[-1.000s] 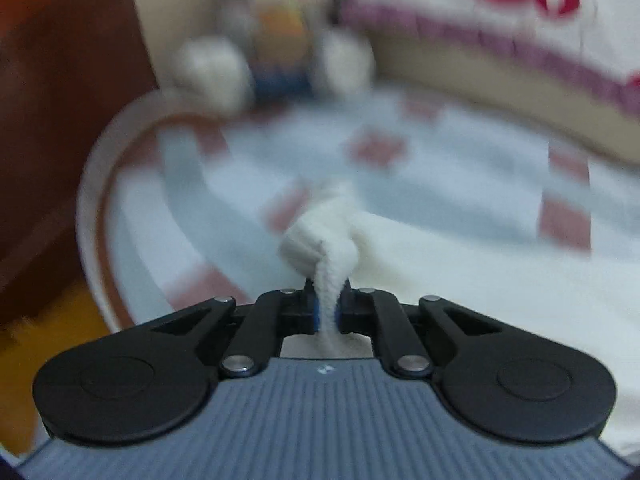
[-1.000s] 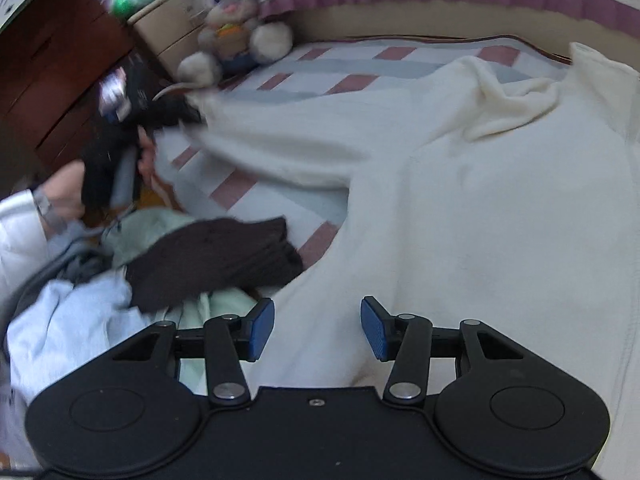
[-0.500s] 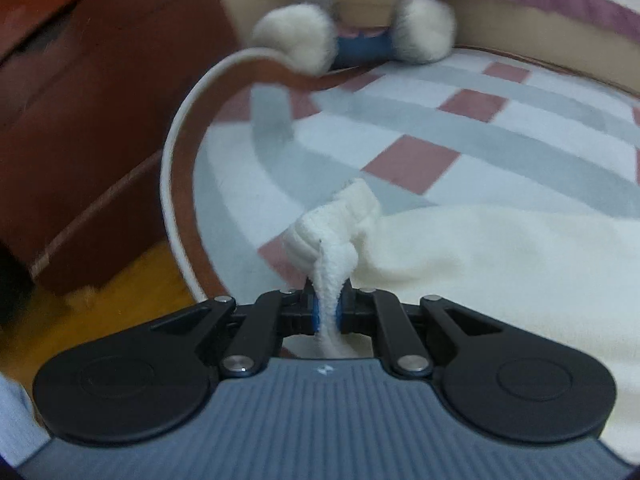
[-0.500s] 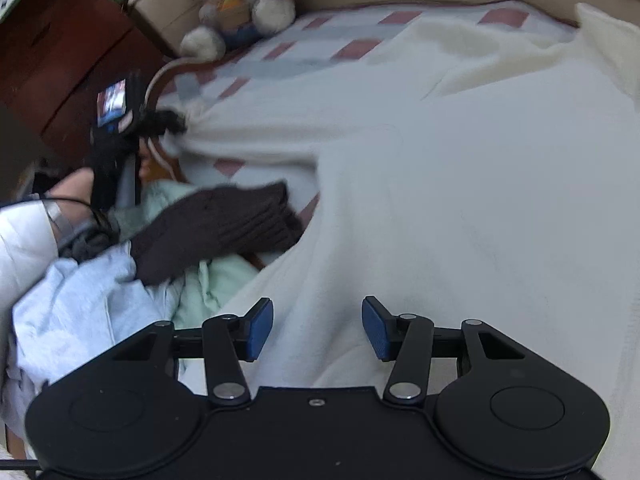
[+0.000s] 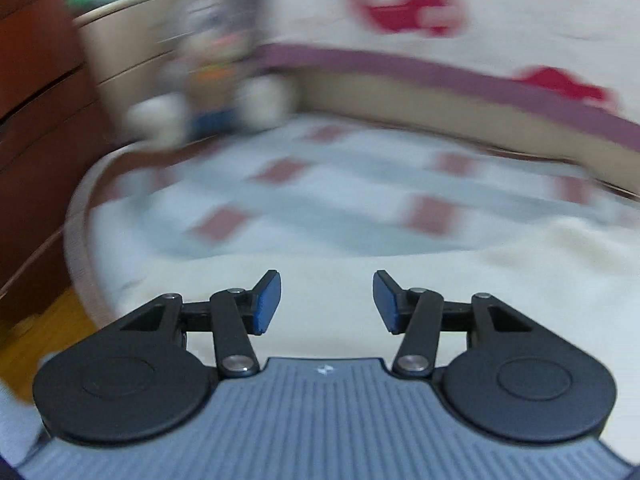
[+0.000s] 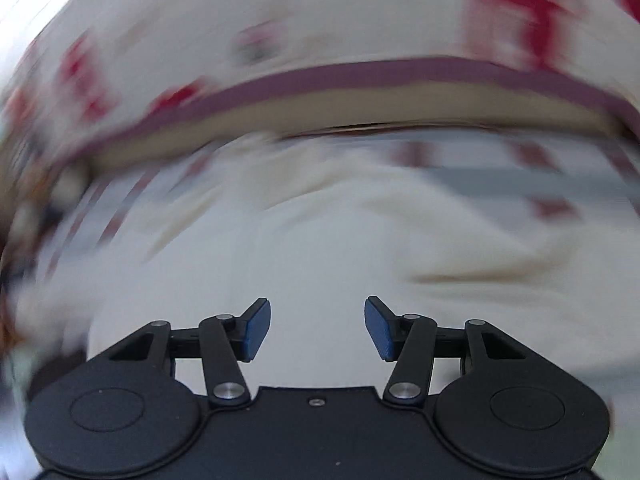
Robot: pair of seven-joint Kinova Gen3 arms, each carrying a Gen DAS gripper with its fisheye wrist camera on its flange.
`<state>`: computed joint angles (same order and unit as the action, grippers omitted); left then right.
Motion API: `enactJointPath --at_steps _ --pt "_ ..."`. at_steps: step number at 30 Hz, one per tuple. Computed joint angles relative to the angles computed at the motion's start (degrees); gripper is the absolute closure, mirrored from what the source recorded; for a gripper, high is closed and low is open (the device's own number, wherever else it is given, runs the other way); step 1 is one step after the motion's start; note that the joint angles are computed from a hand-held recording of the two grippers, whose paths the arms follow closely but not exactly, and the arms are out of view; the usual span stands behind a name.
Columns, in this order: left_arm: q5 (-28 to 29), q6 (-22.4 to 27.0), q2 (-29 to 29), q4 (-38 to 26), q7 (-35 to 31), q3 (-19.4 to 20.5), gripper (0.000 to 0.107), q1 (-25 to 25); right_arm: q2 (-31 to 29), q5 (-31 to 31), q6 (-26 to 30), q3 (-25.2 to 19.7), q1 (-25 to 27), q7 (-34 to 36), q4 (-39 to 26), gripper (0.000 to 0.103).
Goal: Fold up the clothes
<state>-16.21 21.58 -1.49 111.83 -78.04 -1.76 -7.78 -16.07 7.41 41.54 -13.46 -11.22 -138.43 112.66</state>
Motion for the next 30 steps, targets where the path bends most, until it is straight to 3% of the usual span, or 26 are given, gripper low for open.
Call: enactJointPath --at_steps 4,7,10,13,18,21,23,30 --pt "8.77 2.17 0.92 -1.74 -9.32 3.09 0.057 7.68 -4.57 2.68 4.43 -1.77 10.62 -9.32 3.16 0.045" --pt "15.76 3.13 2.46 -2.59 -15.99 9.45 0.057 8.18 -7.10 5.94 0.61 -2.66 15.62 -15.65 7.80 0.044" --pt "22.75 2.63 3.95 -2.05 -20.30 13.06 0.057 9.95 -5.93 5.90 -6.21 2.04 11.18 -15.07 11.45 0.044" --pt "26.97 3.59 4.84 -1.77 -23.59 10.01 0.057 16.59 -1.81 4.32 -10.78 4.84 7.91 -8.47 11.67 0.044" --pt "20.97 4.00 4.87 -0.05 -21.49 9.75 0.057 19.97 6.07 0.37 -14.87 7.68 4.92 2.81 8.95 0.045" --pt "17.55 1.97 3.53 2.67 -18.40 10.19 0.057 18.94 12.44 -3.13 -11.02 15.17 -1.76 7.27 4.75 0.045" --pt "13.65 1.05 2.99 3.84 -13.74 7.72 0.057 20.80 15.66 -1.31 -8.99 20.08 -7.07 6.13 2.52 0.045" --pt "3.77 4.02 4.32 2.69 -1.35 7.11 0.057 19.75 22.63 14.97 -14.28 37.98 -23.05 -6.76 0.38 0.046"
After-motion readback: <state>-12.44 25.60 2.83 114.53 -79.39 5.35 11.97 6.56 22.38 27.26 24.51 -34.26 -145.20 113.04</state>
